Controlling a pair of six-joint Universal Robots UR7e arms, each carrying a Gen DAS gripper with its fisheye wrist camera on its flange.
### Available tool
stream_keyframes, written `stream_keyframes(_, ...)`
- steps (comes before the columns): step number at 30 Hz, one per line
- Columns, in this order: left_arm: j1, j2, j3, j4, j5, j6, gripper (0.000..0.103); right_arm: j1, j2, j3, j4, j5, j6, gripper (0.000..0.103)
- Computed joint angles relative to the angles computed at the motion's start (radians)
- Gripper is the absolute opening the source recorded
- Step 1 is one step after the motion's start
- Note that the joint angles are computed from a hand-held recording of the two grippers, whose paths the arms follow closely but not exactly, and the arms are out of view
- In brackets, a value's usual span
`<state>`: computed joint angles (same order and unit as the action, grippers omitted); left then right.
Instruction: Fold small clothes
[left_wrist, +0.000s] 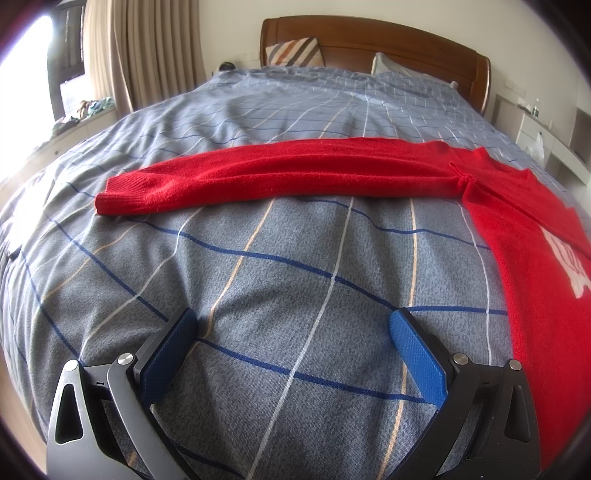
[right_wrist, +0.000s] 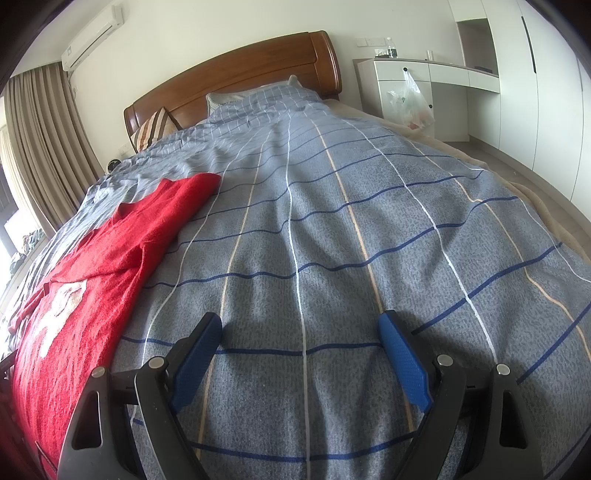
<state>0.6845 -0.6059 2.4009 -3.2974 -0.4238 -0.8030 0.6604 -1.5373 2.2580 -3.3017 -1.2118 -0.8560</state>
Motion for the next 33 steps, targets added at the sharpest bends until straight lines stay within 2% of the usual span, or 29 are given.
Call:
stream_keyframes(3, -0.003, -0.084, 0.012, 0.098, -0.074, -0.009, 0.102, 0.000, 0.000, 0.001, -0.002, -0.002, -0.001, 0.086)
stream_keyframes(6, -0.003, -0.160, 0.062, -0.025, -0.164, 0.103, 0.102, -0.002, -0.002, 0.002, 0.000, 0.002, -0.002, 0.086)
stream_keyframes(8, 0.018, -0.234, 0.085, -0.062, -0.184, 0.166, 0.102, -0.002, -0.001, 0.002, -0.001, 0.001, -0.002, 0.086)
stream_keyframes(11, 0.106, -0.377, 0.078, -0.015, -0.167, 0.217, 0.102, -0.004, -0.002, 0.003, -0.002, 0.004, -0.004, 0.087)
stream_keyframes(14, 0.229, -0.490, 0.021, 0.133, -0.103, 0.140, 0.102, -0.004, -0.002, 0.003, -0.002, 0.003, -0.004, 0.087)
stream_keyframes(15, 0.273, -0.510, -0.001, 0.142, -0.121, 0.144, 0.101, -0.004, -0.002, 0.003, -0.003, 0.003, -0.004, 0.087)
stream_keyframes(17, 0.353, -0.529, -0.057, 0.177, -0.215, 0.179, 0.100, -0.002, -0.001, 0.004, -0.007, -0.002, -0.005, 0.087)
stream_keyframes(18, 0.380, -0.525, -0.081, 0.197, -0.259, 0.197, 0.093, -0.001, -0.001, 0.003, -0.008, -0.006, -0.006, 0.087)
stream_keyframes(19, 0.401, -0.516, -0.110, 0.232, -0.292, 0.212, 0.077, -0.001, 0.001, 0.002, -0.012, -0.010, -0.008, 0.087)
stream_keyframes(20, 0.413, -0.501, -0.140, 0.280, -0.306, 0.218, 0.071, -0.001, 0.001, 0.001, -0.013, -0.012, -0.009, 0.087)
stream_keyframes(21, 0.419, -0.484, -0.166, 0.324, -0.304, 0.221, 0.060, -0.001, 0.001, 0.001, -0.013, -0.014, -0.011, 0.087)
stream_keyframes(22, 0.419, -0.467, -0.185, 0.352, -0.289, 0.221, 0.038, -0.003, -0.001, 0.000, -0.012, -0.013, -0.012, 0.087)
stream_keyframes(24, 0.412, -0.457, -0.193, 0.351, -0.289, 0.212, 0.011, -0.003, -0.001, 0.001, -0.011, -0.012, -0.011, 0.087)
stream_keyframes(26, 0.382, -0.460, -0.192, 0.331, -0.257, 0.198, 0.008, -0.003, -0.001, 0.001, -0.012, -0.013, -0.012, 0.087)
stream_keyframes(29, 0.300, -0.454, -0.217, 0.297, -0.209, 0.269, 0.008, -0.004, -0.001, 0.000, -0.013, -0.011, -0.013, 0.087)
stream_keyframes(31, 0.241, -0.431, -0.262, 0.289, -0.203, 0.341, 0.008, -0.007, -0.002, 0.001, -0.012, -0.005, -0.013, 0.087)
stream_keyframes(33, 0.188, -0.385, -0.328, 0.273, -0.228, 0.422, 0.008, -0.012, -0.004, -0.002, -0.008, 0.004, -0.014, 0.087)
